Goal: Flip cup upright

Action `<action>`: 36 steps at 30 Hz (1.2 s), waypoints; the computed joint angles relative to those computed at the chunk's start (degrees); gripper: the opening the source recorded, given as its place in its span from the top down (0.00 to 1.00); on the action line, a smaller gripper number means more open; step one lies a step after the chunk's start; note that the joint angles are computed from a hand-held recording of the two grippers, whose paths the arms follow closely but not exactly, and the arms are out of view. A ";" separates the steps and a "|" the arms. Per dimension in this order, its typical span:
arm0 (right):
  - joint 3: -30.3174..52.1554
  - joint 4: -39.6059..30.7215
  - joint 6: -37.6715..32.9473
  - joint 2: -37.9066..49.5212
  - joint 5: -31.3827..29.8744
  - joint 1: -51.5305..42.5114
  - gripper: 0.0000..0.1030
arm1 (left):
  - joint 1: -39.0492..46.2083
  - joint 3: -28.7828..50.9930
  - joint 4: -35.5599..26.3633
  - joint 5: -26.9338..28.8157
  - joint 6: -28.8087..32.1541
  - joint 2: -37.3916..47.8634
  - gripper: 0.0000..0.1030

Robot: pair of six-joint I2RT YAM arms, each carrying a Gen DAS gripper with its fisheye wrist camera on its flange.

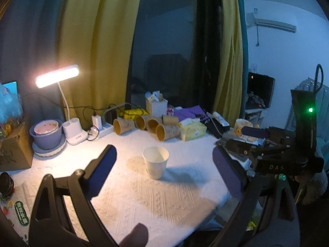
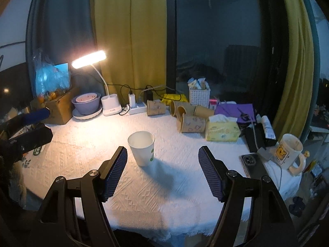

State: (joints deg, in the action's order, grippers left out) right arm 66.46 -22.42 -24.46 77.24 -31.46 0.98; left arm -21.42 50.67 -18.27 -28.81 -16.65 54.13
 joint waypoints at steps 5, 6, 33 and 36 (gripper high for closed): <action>-0.14 -0.04 0.22 -2.00 -0.54 -0.13 0.27 | -1.47 -0.09 0.74 -3.41 0.01 -1.52 0.07; -0.16 -0.04 0.32 -2.49 -0.67 -0.13 0.27 | -1.68 -0.09 0.84 -3.98 0.12 -1.82 0.07; 0.29 0.26 1.91 -6.17 -3.73 -2.60 0.27 | -7.69 -0.95 3.49 -15.22 1.82 -3.93 0.07; 0.41 0.10 1.80 -6.08 -3.85 -2.70 0.27 | -7.75 -0.96 3.40 -15.34 1.70 -4.04 0.07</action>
